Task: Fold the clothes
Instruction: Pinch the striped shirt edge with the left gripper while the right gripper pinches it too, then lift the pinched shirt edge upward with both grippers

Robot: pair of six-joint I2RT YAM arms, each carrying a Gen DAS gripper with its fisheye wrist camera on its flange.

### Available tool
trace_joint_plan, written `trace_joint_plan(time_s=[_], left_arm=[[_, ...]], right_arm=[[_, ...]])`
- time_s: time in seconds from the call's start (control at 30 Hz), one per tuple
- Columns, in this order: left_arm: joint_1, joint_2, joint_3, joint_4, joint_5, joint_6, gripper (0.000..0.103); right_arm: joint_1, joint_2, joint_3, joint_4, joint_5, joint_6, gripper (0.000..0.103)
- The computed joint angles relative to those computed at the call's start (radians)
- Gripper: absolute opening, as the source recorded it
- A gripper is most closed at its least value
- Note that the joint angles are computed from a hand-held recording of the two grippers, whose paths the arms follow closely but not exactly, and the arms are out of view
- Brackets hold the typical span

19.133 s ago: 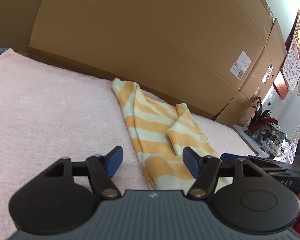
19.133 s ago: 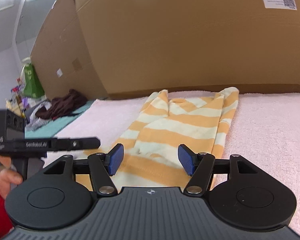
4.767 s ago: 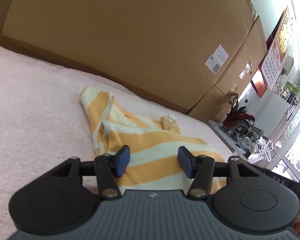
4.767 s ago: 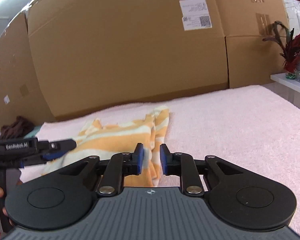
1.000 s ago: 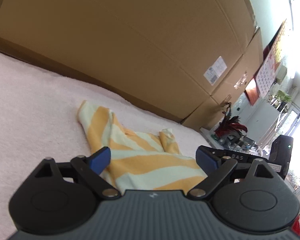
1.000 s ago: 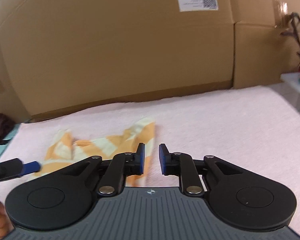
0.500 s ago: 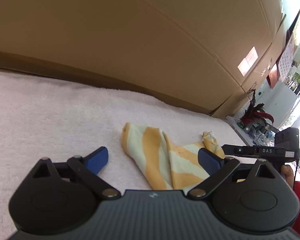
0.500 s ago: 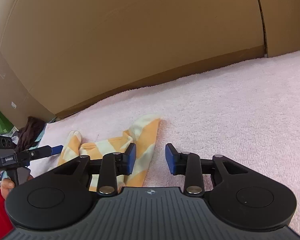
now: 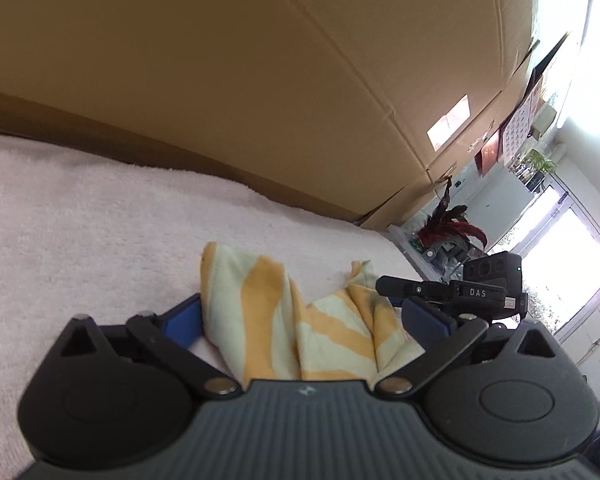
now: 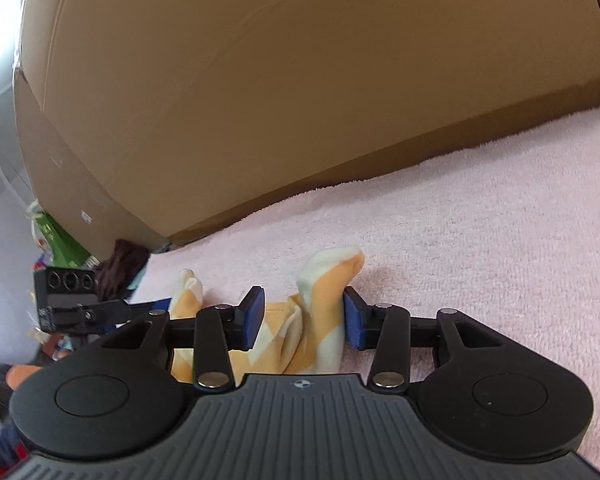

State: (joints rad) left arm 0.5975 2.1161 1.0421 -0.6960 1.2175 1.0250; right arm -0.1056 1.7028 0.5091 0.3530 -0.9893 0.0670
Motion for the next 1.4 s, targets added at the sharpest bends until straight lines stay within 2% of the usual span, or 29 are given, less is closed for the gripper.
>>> trace_joint_plan(time_s=[0.03, 0.07, 0.1, 0.17, 0.23, 0.3, 0.33, 0.37, 0.4, 0.43, 0.47, 0.6, 0.67, 0.7, 0.77, 0.83, 0.87, 0.93, 1.03, 1.1, 1.13, 1.17, 1.2, 1.23, 1.27, 1.3, 1.33, 1.4], left_arm=[[0.006, 0.013, 0.014, -0.030, 0.010, 0.018, 0.100], [0.011, 0.021, 0.020, -0.041, 0.018, 0.020, 0.094], [0.013, 0.015, 0.008, -0.005, 0.018, -0.018, 0.089], [0.008, -0.019, -0.039, 0.122, -0.008, -0.134, 0.067], [0.004, -0.032, -0.056, 0.159, -0.022, -0.164, 0.063], [0.006, -0.028, -0.050, 0.135, -0.021, -0.134, 0.062], [0.008, -0.028, -0.051, 0.132, -0.016, -0.123, 0.055], [0.010, -0.029, -0.056, 0.134, -0.009, -0.115, 0.042], [0.013, -0.034, -0.066, 0.146, 0.001, -0.112, 0.034], [0.015, -0.040, -0.078, 0.161, 0.012, -0.111, 0.013], [0.015, -0.049, -0.093, 0.182, 0.020, -0.113, 0.005], [0.009, -0.082, -0.143, 0.302, 0.008, -0.206, 0.005], [0.014, -0.066, -0.131, 0.328, 0.008, -0.273, 0.006], [0.019, -0.043, -0.104, 0.303, 0.013, -0.291, 0.011], [0.028, 0.020, -0.022, 0.173, 0.026, -0.262, 0.045], [0.029, 0.045, 0.016, 0.082, 0.034, -0.193, 0.051], [0.026, 0.039, 0.009, 0.081, 0.038, -0.178, 0.057], [0.014, 0.044, 0.013, 0.045, 0.052, -0.139, 0.063], [0.005, 0.102, 0.081, -0.112, 0.083, -0.032, 0.069], [0.006, 0.093, 0.067, -0.076, 0.080, -0.066, 0.064], [0.006, 0.083, 0.051, -0.038, 0.075, -0.100, 0.052], [0.006, 0.077, 0.042, -0.013, 0.068, -0.125, 0.032], [0.006, 0.070, 0.033, 0.011, 0.062, -0.146, 0.022], [0.006, 0.055, 0.013, 0.053, 0.060, -0.173, 0.012], [0.009, 0.038, -0.008, 0.093, 0.058, -0.194, 0.011], [0.013, 0.020, -0.032, 0.133, 0.059, -0.210, 0.008], [0.017, 0.004, -0.051, 0.166, 0.059, -0.222, 0.004], [0.020, -0.021, -0.082, 0.217, 0.055, -0.238, 0.002]], right_arm=[[-0.014, 0.010, 0.013, -0.022, -0.025, 0.002, 0.046], [-0.016, 0.009, 0.015, -0.030, -0.028, -0.002, 0.046], [-0.010, 0.001, 0.009, -0.027, -0.019, -0.006, 0.045], [0.001, -0.027, -0.015, -0.004, 0.015, -0.016, 0.042], [0.029, -0.051, -0.049, 0.059, 0.079, -0.006, 0.033], [0.034, -0.050, -0.052, 0.073, 0.091, 0.003, 0.032], [0.033, -0.046, -0.051, 0.076, 0.090, 0.008, 0.032], [0.032, -0.042, -0.049, 0.078, 0.089, 0.013, 0.030], [0.035, -0.044, -0.046, 0.074, 0.105, 0.013, 0.022], [0.044, -0.054, -0.046, 0.065, 0.139, 0.011, 0.009], [0.045, -0.061, -0.044, 0.056, 0.156, 0.007, 0.008], [0.034, -0.057, -0.040, 0.051, 0.153, -0.012, 0.008], [0.026, -0.050, -0.035, 0.047, 0.141, -0.016, 0.008], [0.021, -0.045, -0.031, 0.043, 0.131, -0.015, 0.010], [0.010, -0.029, -0.021, 0.036, 0.100, -0.009, 0.020], [0.002, -0.012, -0.014, 0.042, 0.061, 0.003, 0.037], [-0.002, -0.003, -0.010, 0.045, 0.041, 0.010, 0.039], [0.003, -0.004, -0.016, 0.059, 0.041, 0.010, 0.041], [0.024, -0.005, -0.032, 0.110, 0.063, 0.032, 0.042], [0.029, -0.012, -0.040, 0.119, 0.072, 0.028, 0.043], [0.033, -0.017, -0.043, 0.120, 0.080, 0.025, 0.043], [0.037, -0.024, -0.046, 0.118, 0.090, 0.021, 0.041], [0.041, -0.034, -0.049, 0.114, 0.109, 0.016, 0.035], [0.048, -0.046, -0.054, 0.109, 0.141, 0.016, 0.019], [0.056, -0.058, -0.058, 0.105, 0.178, 0.020, 0.012], [0.057, -0.060, -0.061, 0.107, 0.192, 0.027, 0.010], [0.051, -0.059, -0.063, 0.111, 0.186, 0.029, 0.009], [0.039, -0.060, -0.067, 0.117, 0.173, 0.024, 0.009]])
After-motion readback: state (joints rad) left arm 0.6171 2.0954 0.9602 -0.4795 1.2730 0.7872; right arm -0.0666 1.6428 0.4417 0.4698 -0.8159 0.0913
